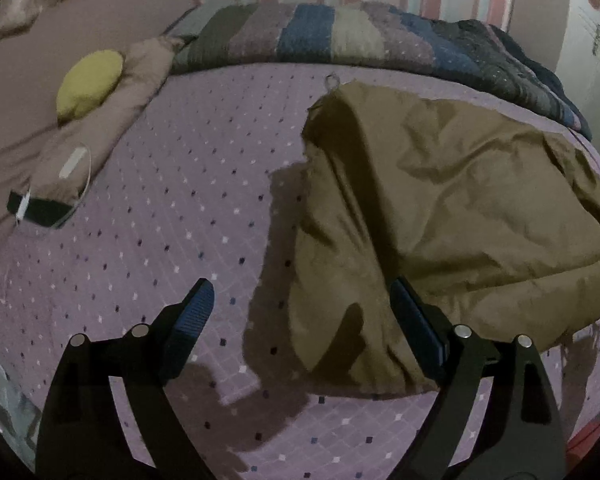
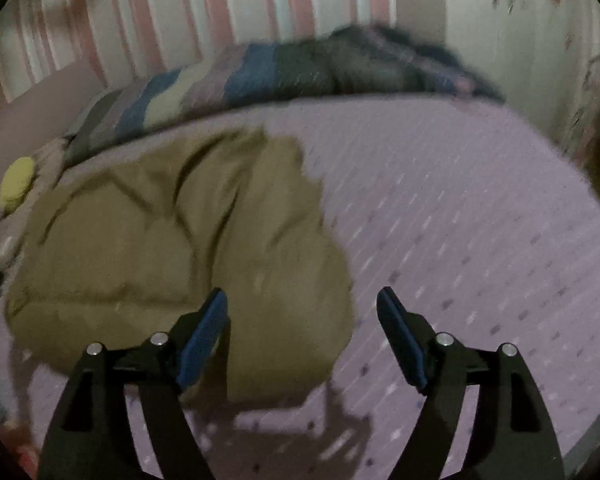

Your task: Fold large clothes

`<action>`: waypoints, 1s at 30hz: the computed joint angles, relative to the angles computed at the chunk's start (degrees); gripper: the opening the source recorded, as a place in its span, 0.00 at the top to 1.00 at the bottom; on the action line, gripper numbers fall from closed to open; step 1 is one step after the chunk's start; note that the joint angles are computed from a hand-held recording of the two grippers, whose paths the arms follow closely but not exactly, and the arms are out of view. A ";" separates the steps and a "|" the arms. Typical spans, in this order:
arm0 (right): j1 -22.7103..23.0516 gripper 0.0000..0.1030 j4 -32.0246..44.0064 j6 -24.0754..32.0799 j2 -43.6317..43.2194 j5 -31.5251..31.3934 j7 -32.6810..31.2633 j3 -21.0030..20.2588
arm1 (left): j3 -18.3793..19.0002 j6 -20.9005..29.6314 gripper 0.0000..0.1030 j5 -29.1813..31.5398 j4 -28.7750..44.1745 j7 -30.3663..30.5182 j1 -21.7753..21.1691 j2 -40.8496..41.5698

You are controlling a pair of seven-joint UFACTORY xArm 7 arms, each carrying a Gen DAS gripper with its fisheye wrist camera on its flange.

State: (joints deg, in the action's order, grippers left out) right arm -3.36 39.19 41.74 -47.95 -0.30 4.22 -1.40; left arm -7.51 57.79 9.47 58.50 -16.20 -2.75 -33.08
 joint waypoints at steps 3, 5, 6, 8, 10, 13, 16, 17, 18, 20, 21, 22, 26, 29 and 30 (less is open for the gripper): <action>-0.11 0.24 0.40 -2.96 0.97 -2.10 0.63 3.50 | -2.27 -0.99 0.13 1.86 0.00 -1.44 0.02 1.20; -0.45 0.24 0.54 -4.24 2.33 -4.14 1.97 6.22 | -2.11 0.06 0.15 2.00 -0.24 -1.20 -0.37 0.84; -0.21 0.24 0.51 -4.70 3.10 -4.79 2.56 7.15 | -2.47 0.09 0.15 2.10 -0.03 -1.85 -0.43 1.52; 0.20 0.24 0.65 -5.51 4.46 -5.87 3.99 8.49 | -2.87 0.00 0.15 2.56 -0.09 -3.15 -0.54 1.93; -0.05 0.24 0.10 -6.67 4.89 -7.72 5.68 9.94 | -2.81 -0.23 0.15 2.65 -0.30 -3.84 -0.84 2.04; -0.91 0.25 -0.43 -7.05 4.75 -10.78 7.55 11.25 | -2.10 0.05 0.19 3.00 -0.87 -3.49 -0.99 1.89; -1.69 0.31 -0.25 -6.28 5.78 -12.91 9.18 11.59 | -1.56 0.70 0.32 3.17 -1.36 -3.79 -0.58 2.52; -2.32 0.44 -0.23 -6.12 6.26 -13.76 9.92 11.74 | -1.25 0.85 0.39 3.01 -1.57 -3.97 -0.45 2.84; -3.30 0.49 -0.08 -5.64 6.82 -14.95 10.87 12.17 | -0.88 0.84 0.43 2.66 -1.60 -3.94 -0.47 3.29; -2.77 0.52 0.20 -5.39 8.38 -14.71 11.22 10.66 | -0.03 0.60 0.45 1.68 -2.25 -3.56 -0.69 3.81; -2.53 0.52 0.22 -5.44 9.00 -14.56 11.31 9.98 | 0.12 0.56 0.45 1.69 -2.60 -3.30 -0.70 3.64; -2.44 0.53 0.19 -5.75 9.74 -14.72 11.25 9.53 | 0.02 0.19 0.45 1.93 -2.92 -3.19 -0.67 3.79; -1.98 0.53 0.13 -7.04 13.13 -14.23 11.80 8.04 | -0.02 -1.42 0.45 2.50 -3.49 -3.58 -0.35 5.09; -1.38 0.53 -0.19 -8.68 15.51 -13.06 12.02 6.79 | 1.07 -2.56 0.45 1.42 -3.32 -3.63 -0.19 6.75; -1.01 0.53 -0.10 -8.97 16.33 -12.45 11.79 6.30 | 1.41 -3.01 0.45 1.17 -3.43 -3.47 -0.12 7.15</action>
State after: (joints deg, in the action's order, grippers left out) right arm -4.37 39.10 32.77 -31.62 -12.75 16.01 4.90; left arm -6.10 54.78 10.64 55.07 -19.68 -2.87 -25.93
